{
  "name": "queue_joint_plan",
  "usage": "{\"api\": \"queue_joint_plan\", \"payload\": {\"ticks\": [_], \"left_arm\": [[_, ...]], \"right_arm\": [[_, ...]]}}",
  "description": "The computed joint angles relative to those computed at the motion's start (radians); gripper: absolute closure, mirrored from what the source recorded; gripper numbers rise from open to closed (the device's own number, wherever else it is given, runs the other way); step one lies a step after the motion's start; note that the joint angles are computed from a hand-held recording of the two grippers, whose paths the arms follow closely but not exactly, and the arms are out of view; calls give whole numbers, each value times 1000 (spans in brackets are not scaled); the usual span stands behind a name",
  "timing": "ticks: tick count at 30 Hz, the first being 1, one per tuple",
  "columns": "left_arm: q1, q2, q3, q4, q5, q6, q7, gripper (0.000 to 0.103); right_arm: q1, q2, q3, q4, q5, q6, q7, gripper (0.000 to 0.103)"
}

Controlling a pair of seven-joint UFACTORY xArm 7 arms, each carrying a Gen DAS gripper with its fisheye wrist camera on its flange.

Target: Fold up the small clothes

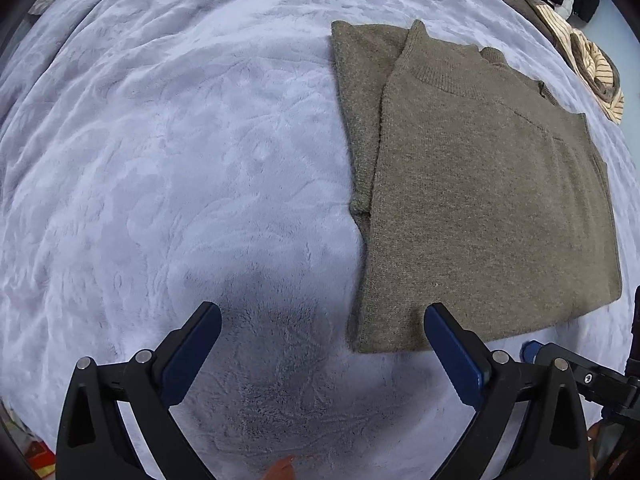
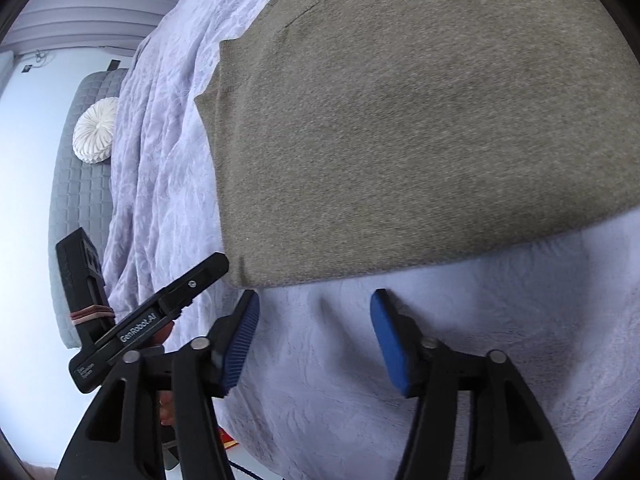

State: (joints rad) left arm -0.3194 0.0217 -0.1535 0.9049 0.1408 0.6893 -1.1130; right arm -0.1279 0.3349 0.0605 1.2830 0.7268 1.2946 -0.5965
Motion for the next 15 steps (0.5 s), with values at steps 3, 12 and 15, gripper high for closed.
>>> {"api": "queue_joint_plan", "payload": {"ticks": [3,12,15], "left_arm": [[2,-1,2,-4,-10,-1,5,2],[15,-39,6,-87,-138,-77,87,2],[20,-62,9,-136,-239,-153,147,2]], "right_arm": [[-3,9,3,-1,29,1,16,41],[-15,17,9,-12,86,3,34,40],[-20,17,7,-22,104,2,34,40]]}}
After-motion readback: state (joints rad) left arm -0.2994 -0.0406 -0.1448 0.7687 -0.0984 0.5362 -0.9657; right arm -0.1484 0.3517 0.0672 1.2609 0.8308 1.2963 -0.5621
